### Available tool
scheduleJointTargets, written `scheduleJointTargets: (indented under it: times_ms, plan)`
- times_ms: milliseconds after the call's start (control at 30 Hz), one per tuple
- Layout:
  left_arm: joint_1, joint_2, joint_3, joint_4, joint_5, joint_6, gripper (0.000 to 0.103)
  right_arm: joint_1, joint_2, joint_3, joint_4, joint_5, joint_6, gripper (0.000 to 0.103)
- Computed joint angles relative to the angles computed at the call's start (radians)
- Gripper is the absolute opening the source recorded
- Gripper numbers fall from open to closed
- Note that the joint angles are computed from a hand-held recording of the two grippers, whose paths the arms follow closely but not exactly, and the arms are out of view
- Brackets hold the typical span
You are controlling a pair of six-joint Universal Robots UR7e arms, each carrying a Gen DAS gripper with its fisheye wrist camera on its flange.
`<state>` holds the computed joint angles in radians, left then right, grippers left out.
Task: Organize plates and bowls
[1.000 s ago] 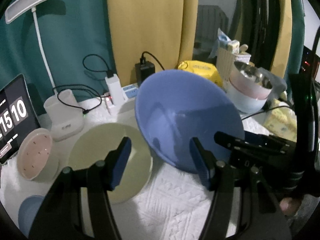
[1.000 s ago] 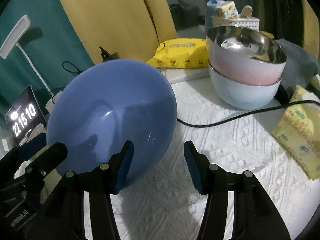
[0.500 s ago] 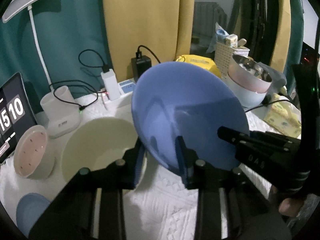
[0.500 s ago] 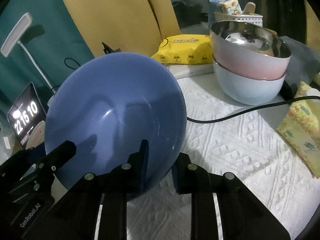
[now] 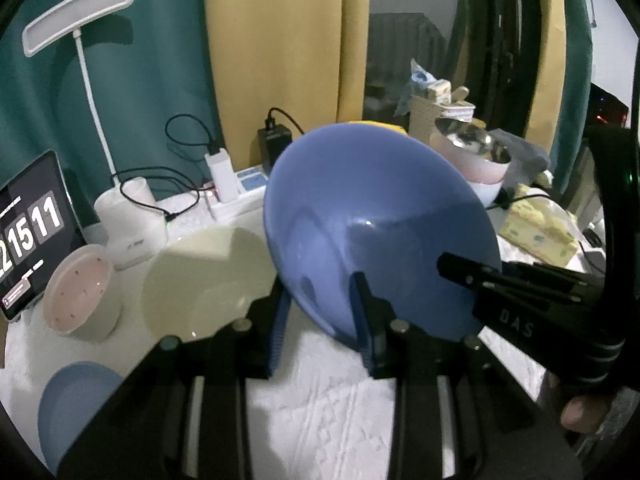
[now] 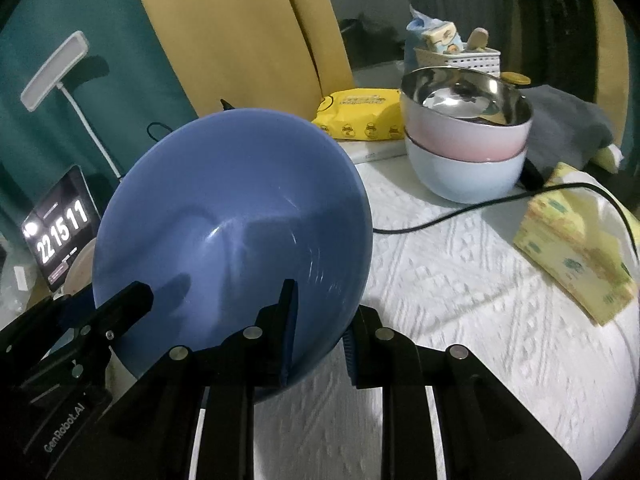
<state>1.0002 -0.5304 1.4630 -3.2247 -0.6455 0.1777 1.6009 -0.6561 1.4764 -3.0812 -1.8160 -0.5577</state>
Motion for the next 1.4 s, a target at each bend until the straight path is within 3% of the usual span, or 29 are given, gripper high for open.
scheduleJointTargets:
  times_ms: [667,1400]
  plan:
    - [-0.103,-0.11,0.293,-0.115,0.034,-0.108,0.031,0.007,-0.174,0.303,-0.151,0.015,-0.001,0.022]
    - [-0.123,-0.222,0.531,-0.107,-0.034,-0.319,0.031,0.009,-0.24,0.498,-0.217,-0.032,0.029,0.023]
